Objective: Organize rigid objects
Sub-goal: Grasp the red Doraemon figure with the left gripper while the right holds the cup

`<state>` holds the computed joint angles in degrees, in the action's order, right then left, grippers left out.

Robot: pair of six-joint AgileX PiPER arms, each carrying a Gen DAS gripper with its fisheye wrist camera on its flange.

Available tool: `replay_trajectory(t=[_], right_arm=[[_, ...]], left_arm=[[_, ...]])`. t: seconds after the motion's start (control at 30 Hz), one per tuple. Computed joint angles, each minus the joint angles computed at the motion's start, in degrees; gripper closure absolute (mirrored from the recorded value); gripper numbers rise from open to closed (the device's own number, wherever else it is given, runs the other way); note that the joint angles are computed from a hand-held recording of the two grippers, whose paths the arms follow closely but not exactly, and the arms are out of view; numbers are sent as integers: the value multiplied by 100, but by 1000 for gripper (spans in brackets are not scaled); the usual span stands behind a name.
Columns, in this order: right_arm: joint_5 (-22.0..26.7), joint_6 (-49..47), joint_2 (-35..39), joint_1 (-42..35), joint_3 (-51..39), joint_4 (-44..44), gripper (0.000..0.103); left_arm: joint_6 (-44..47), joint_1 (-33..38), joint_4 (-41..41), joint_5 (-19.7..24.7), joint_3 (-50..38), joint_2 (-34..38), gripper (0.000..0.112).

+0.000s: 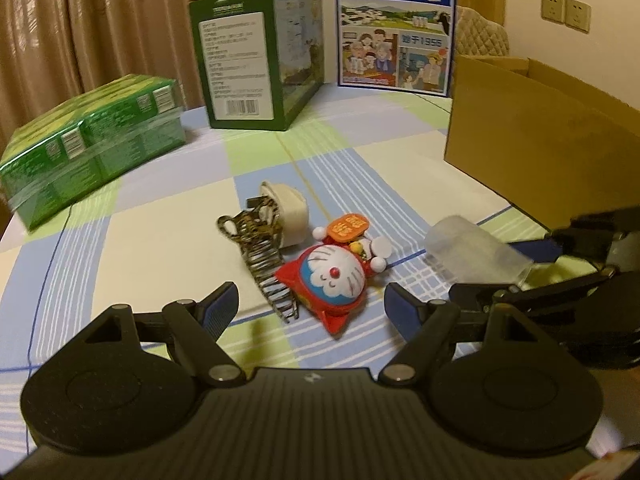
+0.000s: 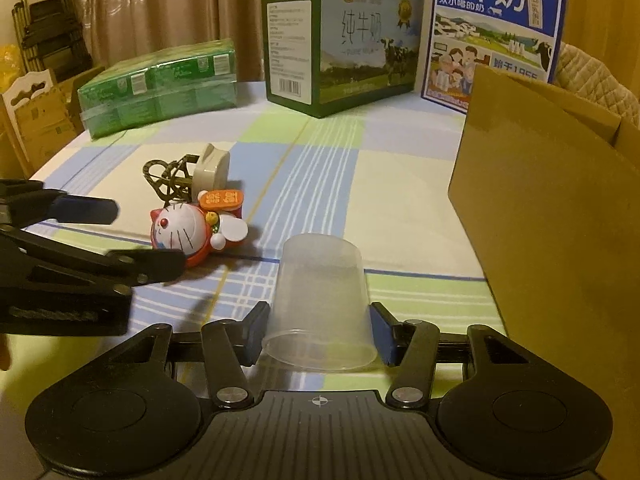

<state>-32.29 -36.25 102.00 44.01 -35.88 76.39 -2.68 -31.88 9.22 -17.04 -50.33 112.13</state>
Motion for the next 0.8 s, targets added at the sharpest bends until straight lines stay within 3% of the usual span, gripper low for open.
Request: replay_trajectory(t=[0.1,0.37,0.6,0.8], right_arm=[[82,-326,-214,-111,53,140,53],[484,-868,-899,-521,351,267,53],[617,-68,-842,-625,499,-197,53],[657,299,-1028,-662,671,-388,53]], left_arm=[[63,-42,50,-62,-76,109,36],[1956,-350,-1373,-266,-227,390,38],[2955,-514,-2306,-326,-387,503,60],[3060,-581,-2794,62,-209,197,60]])
